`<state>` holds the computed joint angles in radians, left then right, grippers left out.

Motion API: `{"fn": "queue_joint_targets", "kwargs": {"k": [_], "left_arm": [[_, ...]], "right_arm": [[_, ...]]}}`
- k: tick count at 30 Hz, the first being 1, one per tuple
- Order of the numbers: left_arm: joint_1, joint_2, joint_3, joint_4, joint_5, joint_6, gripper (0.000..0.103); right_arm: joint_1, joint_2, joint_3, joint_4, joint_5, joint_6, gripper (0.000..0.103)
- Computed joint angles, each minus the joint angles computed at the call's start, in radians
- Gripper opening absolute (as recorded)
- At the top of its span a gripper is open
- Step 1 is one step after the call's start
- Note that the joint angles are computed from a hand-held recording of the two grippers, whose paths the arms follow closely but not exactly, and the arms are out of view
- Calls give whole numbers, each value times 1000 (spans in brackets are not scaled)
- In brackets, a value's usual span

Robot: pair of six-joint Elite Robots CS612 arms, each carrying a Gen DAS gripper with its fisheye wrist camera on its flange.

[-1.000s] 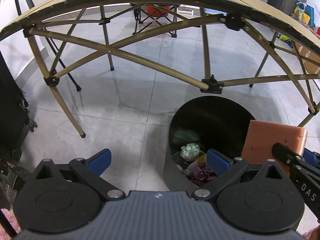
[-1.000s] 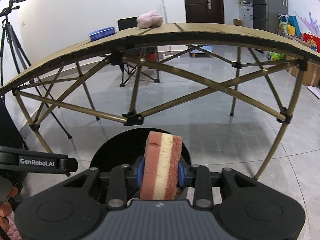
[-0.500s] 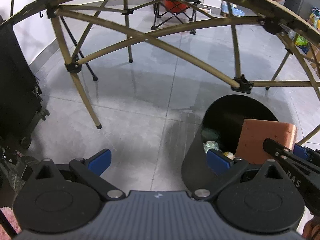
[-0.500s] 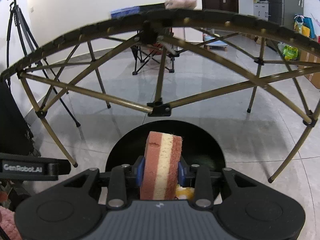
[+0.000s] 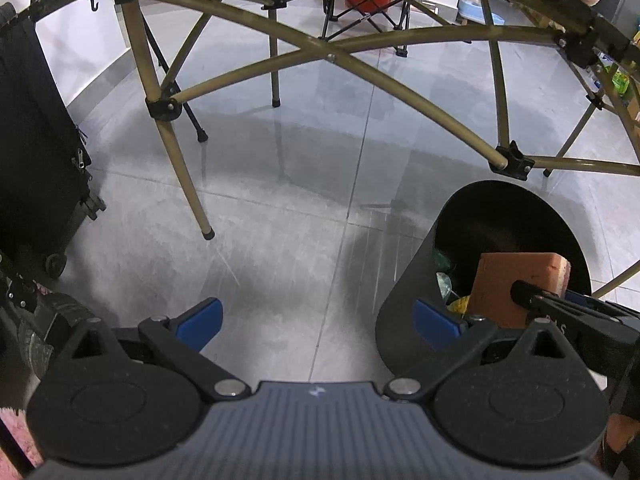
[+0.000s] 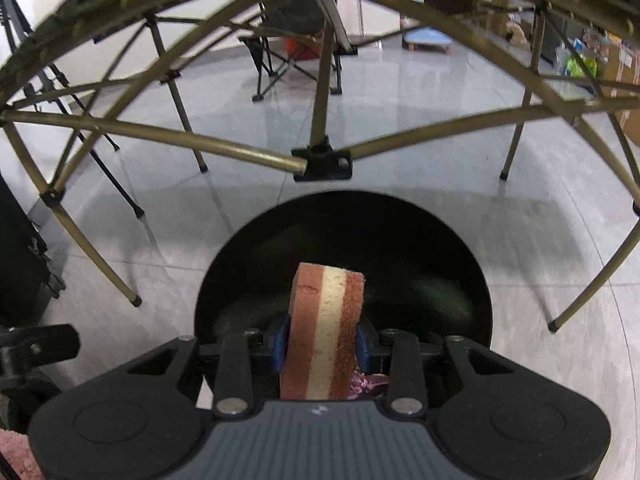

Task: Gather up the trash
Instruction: 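Open the right tool to drop the sponge into the bin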

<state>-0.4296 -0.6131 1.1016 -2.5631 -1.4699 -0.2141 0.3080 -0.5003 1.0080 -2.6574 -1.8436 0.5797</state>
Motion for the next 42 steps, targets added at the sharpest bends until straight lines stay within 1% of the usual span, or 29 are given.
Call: {"fn": "queue_joint_targets", "kwargs": {"k": [12, 20, 23, 24, 25, 26, 28, 30, 32, 36, 42], "left_arm": [[1, 10, -17, 43, -7, 0, 103], [1, 12, -22, 52, -15, 5, 103], [1, 12, -22, 52, -15, 5, 103], [1, 12, -21, 52, -16, 6, 103], [1, 12, -22, 52, -16, 6, 103], [0, 12, -21, 52, -16, 7, 103], [0, 12, -21, 52, -16, 6, 103], [0, 10, -19, 49, -16, 6, 103], [-2, 9, -15, 45, -16, 8, 103], [-2, 6, -11, 41, -20, 9, 103], [-1, 0, -3, 32, -27, 14, 103]], "right_arm": [[-16, 35, -66, 150, 57, 51, 32], [-18, 41, -79, 174, 76, 46, 32], [-21, 40, -84, 193, 95, 58, 34], [-22, 38, -85, 197, 99, 66, 41], [-22, 41, -92, 205, 100, 74, 56], [-22, 39, -92, 208, 99, 81, 76], [-21, 40, -100, 218, 92, 79, 91], [-19, 39, -105, 220, 93, 69, 92], [-19, 37, -108, 238, 97, 68, 103], [-17, 31, -104, 246, 85, 70, 103], [-16, 20, -91, 245, 89, 78, 103]]}}
